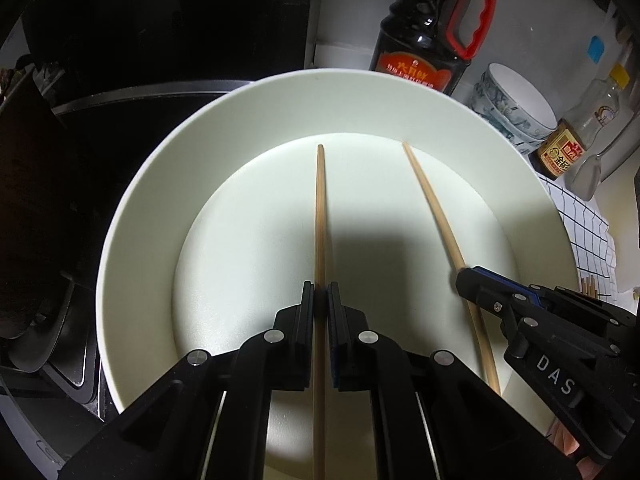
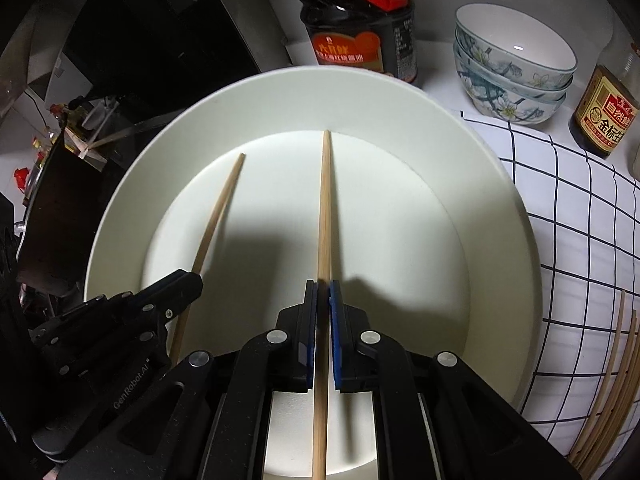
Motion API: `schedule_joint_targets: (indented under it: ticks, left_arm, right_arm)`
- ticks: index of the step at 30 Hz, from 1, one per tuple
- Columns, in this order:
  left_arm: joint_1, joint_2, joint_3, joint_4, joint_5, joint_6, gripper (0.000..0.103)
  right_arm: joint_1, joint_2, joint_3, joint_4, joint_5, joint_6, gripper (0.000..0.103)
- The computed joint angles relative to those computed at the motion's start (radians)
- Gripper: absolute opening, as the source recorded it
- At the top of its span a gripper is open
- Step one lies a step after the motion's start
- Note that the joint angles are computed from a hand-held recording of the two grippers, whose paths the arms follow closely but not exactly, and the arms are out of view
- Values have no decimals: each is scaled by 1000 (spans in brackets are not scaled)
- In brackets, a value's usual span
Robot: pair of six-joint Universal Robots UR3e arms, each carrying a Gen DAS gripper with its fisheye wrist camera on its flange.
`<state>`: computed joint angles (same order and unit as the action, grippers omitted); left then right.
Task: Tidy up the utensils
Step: 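Carry the chopstick with the right gripper over the white bowl, then open the right gripper to drop the chopstick into the bowl, then move the right gripper back over the chopsticks on the cloth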
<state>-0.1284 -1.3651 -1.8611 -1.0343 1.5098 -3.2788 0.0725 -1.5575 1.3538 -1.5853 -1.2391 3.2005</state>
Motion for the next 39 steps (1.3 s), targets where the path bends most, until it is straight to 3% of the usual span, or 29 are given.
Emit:
schedule_joint_targets:
  ticks: [4, 6, 8, 10, 13, 20, 34, 39]
  left_arm:
    - [1, -17, 7, -4, 0, -2, 8]
    - [0, -18, 7, -3, 4, -6, 17]
    - [0, -10, 5, -7, 12, -11, 41]
    - [3, 10, -2, -4, 17, -15, 55]
    - [10, 45, -3, -17, 28, -7, 59]
    - [18, 120, 17, -81, 60, -16, 81]
    - [-46, 211, 103, -193, 130, -85, 91]
    - [-80, 235, 109, -223, 151, -118, 91]
  right_arm:
    - [1, 8, -1, 7, -8, 4, 6]
    - [2, 4, -2, 2, -20, 3, 7]
    - [-6, -10, 0, 5, -23, -4, 12]
    - [-23, -36, 8, 14, -24, -15, 16]
    - [-36, -63, 9, 18, -27, -20, 19]
    - [-66, -126, 8, 44, -37, -29, 27]
    - [-115, -246, -53, 189, -48, -84, 47]
    - [-153, -299, -63, 265, -52, -124, 47]
